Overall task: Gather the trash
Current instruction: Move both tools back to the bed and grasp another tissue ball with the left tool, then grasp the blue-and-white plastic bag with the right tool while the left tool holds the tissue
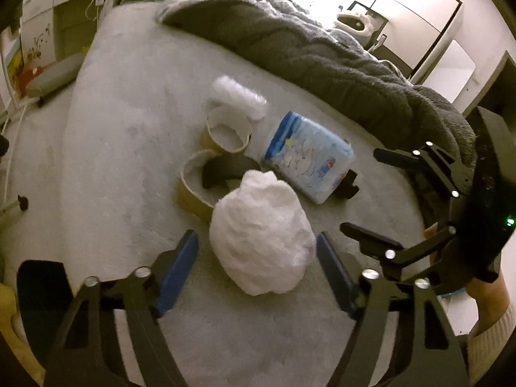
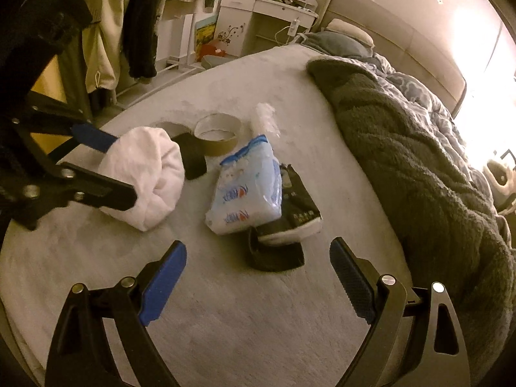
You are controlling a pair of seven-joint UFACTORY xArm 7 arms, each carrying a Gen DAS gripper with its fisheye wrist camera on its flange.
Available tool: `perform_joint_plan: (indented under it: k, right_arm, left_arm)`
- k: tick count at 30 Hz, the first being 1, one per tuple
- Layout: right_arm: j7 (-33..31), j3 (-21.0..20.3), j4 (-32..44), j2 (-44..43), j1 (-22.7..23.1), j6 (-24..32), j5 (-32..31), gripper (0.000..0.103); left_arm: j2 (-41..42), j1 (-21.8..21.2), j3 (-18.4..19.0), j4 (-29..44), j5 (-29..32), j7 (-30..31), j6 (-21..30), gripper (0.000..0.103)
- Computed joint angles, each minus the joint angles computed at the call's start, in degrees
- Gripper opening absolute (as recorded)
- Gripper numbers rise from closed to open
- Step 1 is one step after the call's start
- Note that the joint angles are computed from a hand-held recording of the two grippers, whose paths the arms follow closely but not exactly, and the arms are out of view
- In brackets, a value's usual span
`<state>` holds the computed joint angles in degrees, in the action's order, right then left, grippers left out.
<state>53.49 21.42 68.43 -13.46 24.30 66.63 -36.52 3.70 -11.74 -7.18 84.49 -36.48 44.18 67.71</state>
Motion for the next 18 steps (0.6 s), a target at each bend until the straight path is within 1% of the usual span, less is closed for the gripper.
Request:
perform_joint_plan:
  k: [4, 10, 13, 18]
  right_arm:
    - [0.17, 0.08, -0.85, -0.88, 0.0, -0.12, -0.3, 0.091]
    - [0.32, 0.06, -2.0, -1.62, -0.65, -1.79, -0.34, 0.091]
    - [1.15, 0.31, -2.64, -2.2, -0.95, -2.74, -0.88, 0.091]
    - [3.16, 0.42, -4.22, -3.9, -1.89, -5.13, -1.09, 0.091]
  left_arm:
    - [-0.62, -0.38, -0.24, -1.14, 0.14, 0.97, -0.63, 0.061]
    - [-1.81, -0.93, -0.2, -2.82, -0.13, 2.84, -2.06, 0.043]
    - [-3.02, -0.73, 0.31, -3.85, -0.52, 5.04, -1.9, 0.038]
    - [-4.72, -0.39, 1.18, -4.93, -0.78, 6.42, -1.71, 0.035]
